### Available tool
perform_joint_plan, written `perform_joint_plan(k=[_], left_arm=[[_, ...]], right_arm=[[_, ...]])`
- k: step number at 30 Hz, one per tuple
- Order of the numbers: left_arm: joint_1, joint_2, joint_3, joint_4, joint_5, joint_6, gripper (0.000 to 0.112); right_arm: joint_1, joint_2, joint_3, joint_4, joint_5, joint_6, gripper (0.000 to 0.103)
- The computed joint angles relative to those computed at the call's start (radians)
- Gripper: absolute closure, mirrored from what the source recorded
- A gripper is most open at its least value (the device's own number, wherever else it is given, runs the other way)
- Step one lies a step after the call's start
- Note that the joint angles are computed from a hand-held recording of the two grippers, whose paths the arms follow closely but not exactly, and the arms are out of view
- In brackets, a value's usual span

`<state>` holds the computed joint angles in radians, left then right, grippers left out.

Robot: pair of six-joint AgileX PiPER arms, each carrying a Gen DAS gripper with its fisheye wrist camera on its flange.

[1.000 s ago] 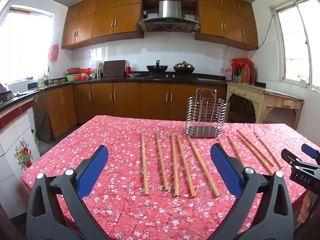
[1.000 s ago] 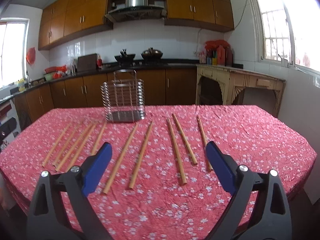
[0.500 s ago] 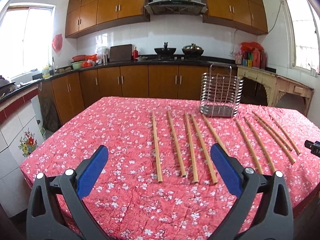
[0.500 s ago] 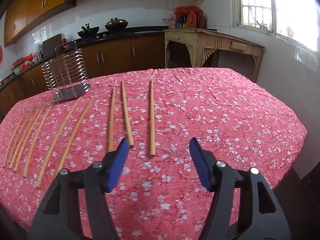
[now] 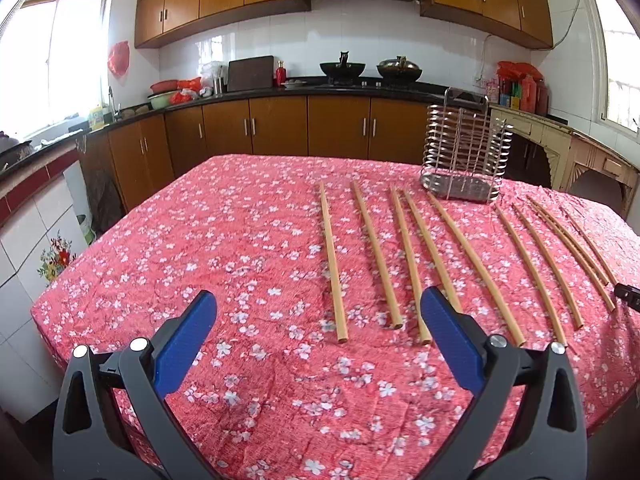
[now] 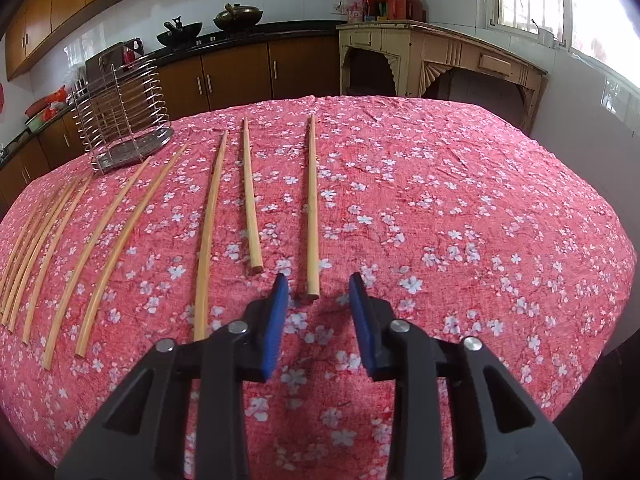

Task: Organize utensils
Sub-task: 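Close the left gripper on one wooden chopstick while the right gripper grasps another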

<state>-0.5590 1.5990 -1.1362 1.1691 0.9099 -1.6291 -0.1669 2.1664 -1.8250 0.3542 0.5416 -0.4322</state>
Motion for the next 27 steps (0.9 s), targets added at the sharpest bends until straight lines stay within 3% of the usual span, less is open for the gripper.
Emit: perform_joint_plan(k=[7, 15, 18, 27], left_arm=[[0.042, 0.004, 0.016, -0.037, -0.048, 0.021, 0.025], [0.105, 0.081, -0.063, -0.139, -0.09, 0.143, 0.048], [0.127, 0.096, -0.077, -0.197, -0.112, 0.182, 0.056], [0.1, 0.127, -0.105, -0.178, -0.089, 0.168, 0.077]], right_arm=[[-0.004, 0.01, -0.009, 0.036, -0.005, -0.016, 0.081], [0.002, 0.031, -0.051, 0.001, 0.015, 0.041, 0.083], [0.003, 0.032, -0.052, 0.003, 0.017, 0.048, 0.089], [0.011, 0.02, -0.022, 0.007, -0.012, 0.046, 0.095]])
